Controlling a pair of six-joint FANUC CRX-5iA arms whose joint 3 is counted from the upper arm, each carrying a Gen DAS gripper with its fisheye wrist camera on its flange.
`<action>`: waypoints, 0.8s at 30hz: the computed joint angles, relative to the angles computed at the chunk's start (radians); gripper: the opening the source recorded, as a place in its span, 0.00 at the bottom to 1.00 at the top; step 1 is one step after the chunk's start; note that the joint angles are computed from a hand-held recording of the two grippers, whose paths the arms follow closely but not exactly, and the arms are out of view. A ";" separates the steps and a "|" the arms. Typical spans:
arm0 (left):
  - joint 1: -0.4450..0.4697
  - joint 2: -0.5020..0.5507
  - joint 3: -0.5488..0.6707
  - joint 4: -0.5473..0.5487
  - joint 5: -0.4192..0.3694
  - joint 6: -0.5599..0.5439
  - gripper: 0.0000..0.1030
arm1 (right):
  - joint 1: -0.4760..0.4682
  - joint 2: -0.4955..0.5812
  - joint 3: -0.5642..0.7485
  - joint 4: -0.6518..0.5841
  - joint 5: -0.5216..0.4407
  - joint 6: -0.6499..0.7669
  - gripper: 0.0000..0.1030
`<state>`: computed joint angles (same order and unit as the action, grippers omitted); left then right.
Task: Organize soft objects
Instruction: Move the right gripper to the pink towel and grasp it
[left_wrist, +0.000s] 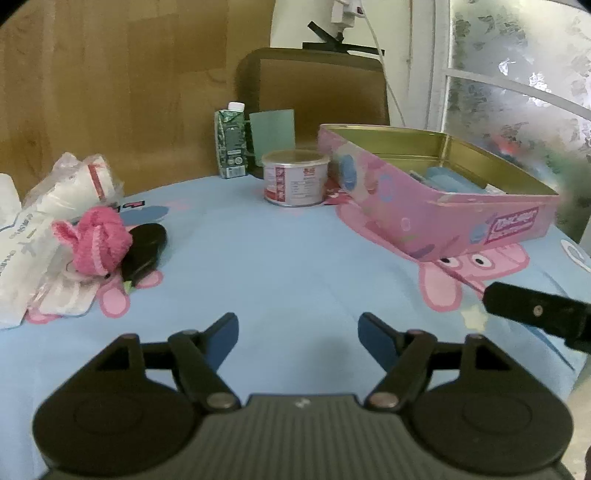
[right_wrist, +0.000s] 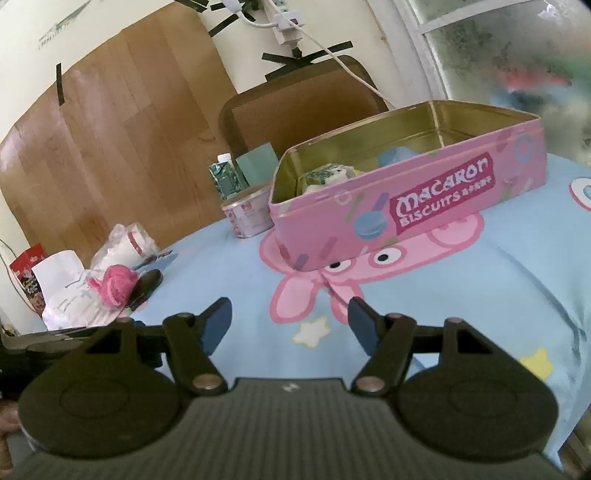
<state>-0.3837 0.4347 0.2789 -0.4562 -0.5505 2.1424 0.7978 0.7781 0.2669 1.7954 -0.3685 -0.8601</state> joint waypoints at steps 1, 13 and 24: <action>-0.001 0.000 0.001 -0.010 -0.003 0.007 0.72 | 0.001 0.002 0.003 0.003 -0.004 0.002 0.70; 0.013 0.000 -0.009 -0.051 -0.016 0.042 0.73 | 0.023 0.040 0.057 -0.078 -0.027 0.128 0.70; 0.017 -0.071 -0.070 -0.256 -0.043 0.275 0.74 | 0.039 0.103 0.173 -0.208 0.040 0.353 0.70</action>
<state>-0.3662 0.3637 0.2088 -0.7127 -0.5937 2.4170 0.8372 0.8809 0.4400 1.5873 -0.3289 -0.5071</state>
